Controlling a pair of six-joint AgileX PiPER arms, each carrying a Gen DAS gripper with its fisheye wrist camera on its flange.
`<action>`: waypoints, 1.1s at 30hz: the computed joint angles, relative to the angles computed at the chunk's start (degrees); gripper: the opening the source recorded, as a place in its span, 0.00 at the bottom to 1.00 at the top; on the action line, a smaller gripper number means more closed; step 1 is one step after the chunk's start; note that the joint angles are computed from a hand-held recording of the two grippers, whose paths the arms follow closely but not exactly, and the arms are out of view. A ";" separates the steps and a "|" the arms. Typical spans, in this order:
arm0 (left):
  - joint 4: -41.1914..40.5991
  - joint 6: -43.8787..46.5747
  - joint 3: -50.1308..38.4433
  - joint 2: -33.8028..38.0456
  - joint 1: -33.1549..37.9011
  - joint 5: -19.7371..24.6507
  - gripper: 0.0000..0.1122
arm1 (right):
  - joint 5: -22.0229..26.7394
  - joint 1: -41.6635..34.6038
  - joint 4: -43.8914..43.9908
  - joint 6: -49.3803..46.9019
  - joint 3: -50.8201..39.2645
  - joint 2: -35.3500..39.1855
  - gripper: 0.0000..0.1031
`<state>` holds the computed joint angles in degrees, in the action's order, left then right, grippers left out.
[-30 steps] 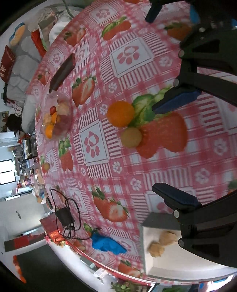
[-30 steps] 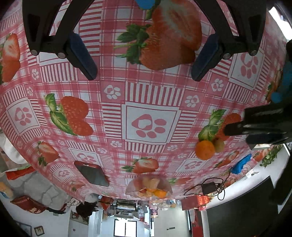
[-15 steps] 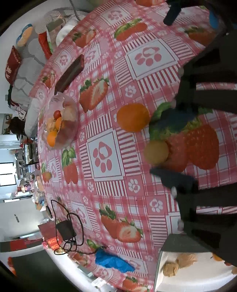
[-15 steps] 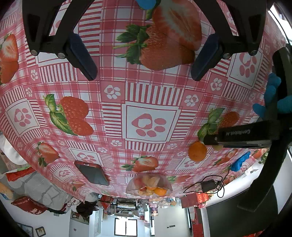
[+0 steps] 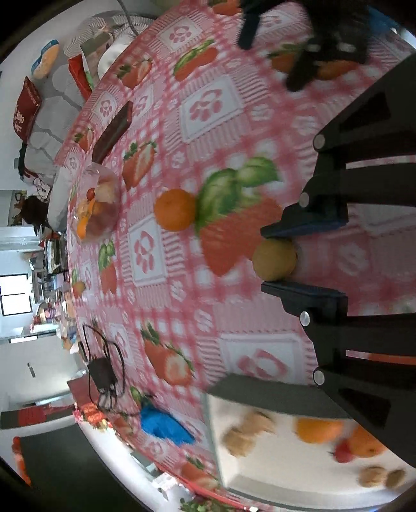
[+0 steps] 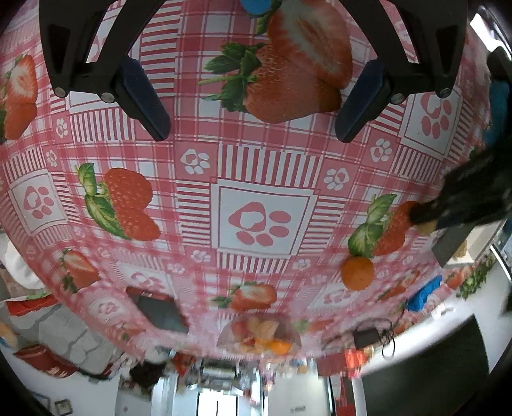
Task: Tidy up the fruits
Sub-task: 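Grasp a brownish round fruit with the left gripper while the right gripper grasps a mandarin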
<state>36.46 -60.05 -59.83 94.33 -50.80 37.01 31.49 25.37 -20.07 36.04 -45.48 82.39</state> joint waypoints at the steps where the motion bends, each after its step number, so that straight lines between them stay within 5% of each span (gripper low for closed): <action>1: 0.90 -1.56 1.31 -0.98 -0.51 0.13 0.26 | 2.05 -0.92 4.37 -4.98 -2.55 1.48 1.00; 6: 2.82 -7.44 6.19 -5.02 -2.27 0.88 0.26 | 3.84 -3.32 19.01 -19.06 -11.26 7.09 1.00; 14: 3.66 -10.38 8.64 -6.91 -2.91 0.68 0.26 | 2.47 1.94 11.92 -11.03 -26.57 19.99 0.99; 19: 2.82 -9.37 9.10 -7.51 -2.45 -0.06 0.26 | 3.70 3.01 10.83 -10.33 -33.73 26.01 0.81; 21: 2.75 -9.17 9.13 -7.54 -2.38 -0.11 0.26 | 4.27 4.43 6.04 -6.64 -34.91 27.00 0.66; 23: 2.91 -9.39 9.16 -7.54 -2.40 -0.11 0.26 | 4.80 5.17 3.57 -5.33 -35.64 27.44 0.40; 24: 2.91 -9.39 9.16 -7.54 -2.40 -0.11 0.26 | 4.41 5.05 3.90 -5.88 -35.24 27.13 0.36; 33: 3.06 -10.69 9.59 -8.16 -3.56 0.71 0.26 | -0.04 5.67 4.00 -4.60 -18.83 15.20 0.36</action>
<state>39.52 -70.73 -50.24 86.17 -54.36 37.72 31.45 31.04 -16.07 31.44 -64.32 97.59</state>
